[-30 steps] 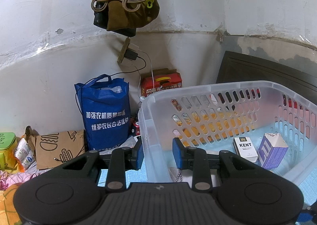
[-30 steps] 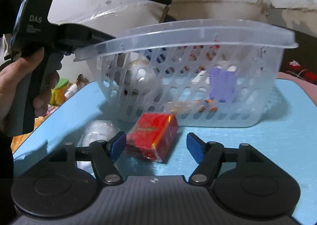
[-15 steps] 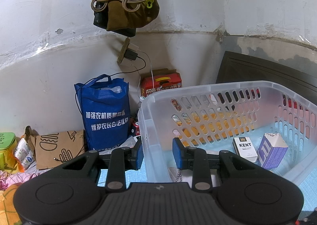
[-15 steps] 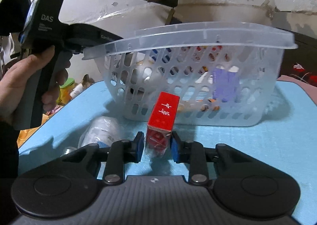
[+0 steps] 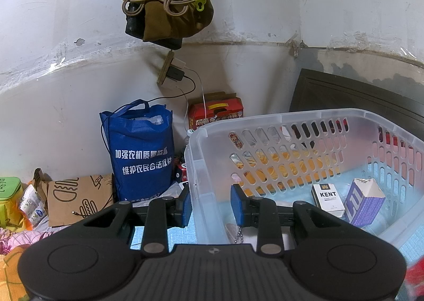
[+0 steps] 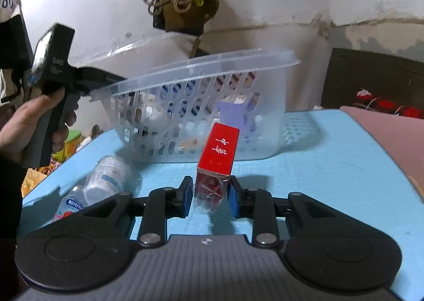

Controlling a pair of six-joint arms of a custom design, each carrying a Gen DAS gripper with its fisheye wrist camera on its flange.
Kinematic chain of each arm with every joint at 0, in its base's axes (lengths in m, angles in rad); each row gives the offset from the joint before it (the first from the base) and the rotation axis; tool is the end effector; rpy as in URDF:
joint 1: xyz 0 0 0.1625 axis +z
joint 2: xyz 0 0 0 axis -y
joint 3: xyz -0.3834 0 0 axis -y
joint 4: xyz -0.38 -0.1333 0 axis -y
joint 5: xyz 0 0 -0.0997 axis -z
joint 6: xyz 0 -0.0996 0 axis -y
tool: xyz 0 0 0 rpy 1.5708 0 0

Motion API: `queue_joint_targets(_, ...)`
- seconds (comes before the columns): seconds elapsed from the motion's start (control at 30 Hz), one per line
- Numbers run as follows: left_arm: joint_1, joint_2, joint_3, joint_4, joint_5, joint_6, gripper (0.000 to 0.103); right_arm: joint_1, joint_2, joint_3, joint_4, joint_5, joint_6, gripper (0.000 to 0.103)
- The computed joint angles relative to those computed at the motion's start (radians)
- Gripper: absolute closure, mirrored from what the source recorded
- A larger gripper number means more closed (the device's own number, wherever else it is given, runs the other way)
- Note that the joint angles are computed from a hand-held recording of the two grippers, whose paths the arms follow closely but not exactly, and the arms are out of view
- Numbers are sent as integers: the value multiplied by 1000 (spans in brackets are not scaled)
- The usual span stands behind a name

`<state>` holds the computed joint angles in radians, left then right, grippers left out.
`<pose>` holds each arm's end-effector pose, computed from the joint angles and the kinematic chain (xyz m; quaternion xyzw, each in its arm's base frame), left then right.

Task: Organize objects
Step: 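Carry the red-and-white box into the basket and release it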

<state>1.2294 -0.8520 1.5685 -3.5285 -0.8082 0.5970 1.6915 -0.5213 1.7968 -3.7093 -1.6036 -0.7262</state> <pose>-0.0236 -0.6702 0.2725 0.1484 0.7713 -0.4968 0.3691 0.1993 -0.5636 0.0009 0.3669 -0.8308 0.3947 0.1389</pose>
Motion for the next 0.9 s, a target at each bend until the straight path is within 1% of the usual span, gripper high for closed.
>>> queue_joint_targets(0.13,0,0,0,0,0,0,69,3,-39,56,-65,28,-19,72)
queue_joint_targets(0.23,1,0,0,0,-1,1,69,15,-62,76,-88,53,-21,72)
queue_joint_targets(0.3,1,-1,0,0,-1,0,69,25,-80,78,-80,70,-18,72)
queue_joint_targets(0.4,1,-1,1,0,-1,1,69,56,-114,48,-19,86,-27,72)
queue_joint_targets(0.47,1,-1,1,0,-1,1,69,89,-127,-20,84,59,-57,72)
queue_joint_targets(0.53,1,-1,1,0,-1,1,69,123,-109,-119,168,17,-73,72)
queue_joint_targets(0.6,1,-1,1,-1,-1,0,69,147,-85,-217,262,-16,-58,72)
queue_joint_targets(0.63,1,0,2,-1,-2,0,69,157,-70,-268,311,-21,-48,72)
queue_joint_targets(0.73,1,0,1,-1,-1,1,69,177,-16,-386,387,-49,-45,72)
queue_joint_targets(0.9,1,-1,2,0,-3,1,69,183,72,-514,480,-97,-56,72)
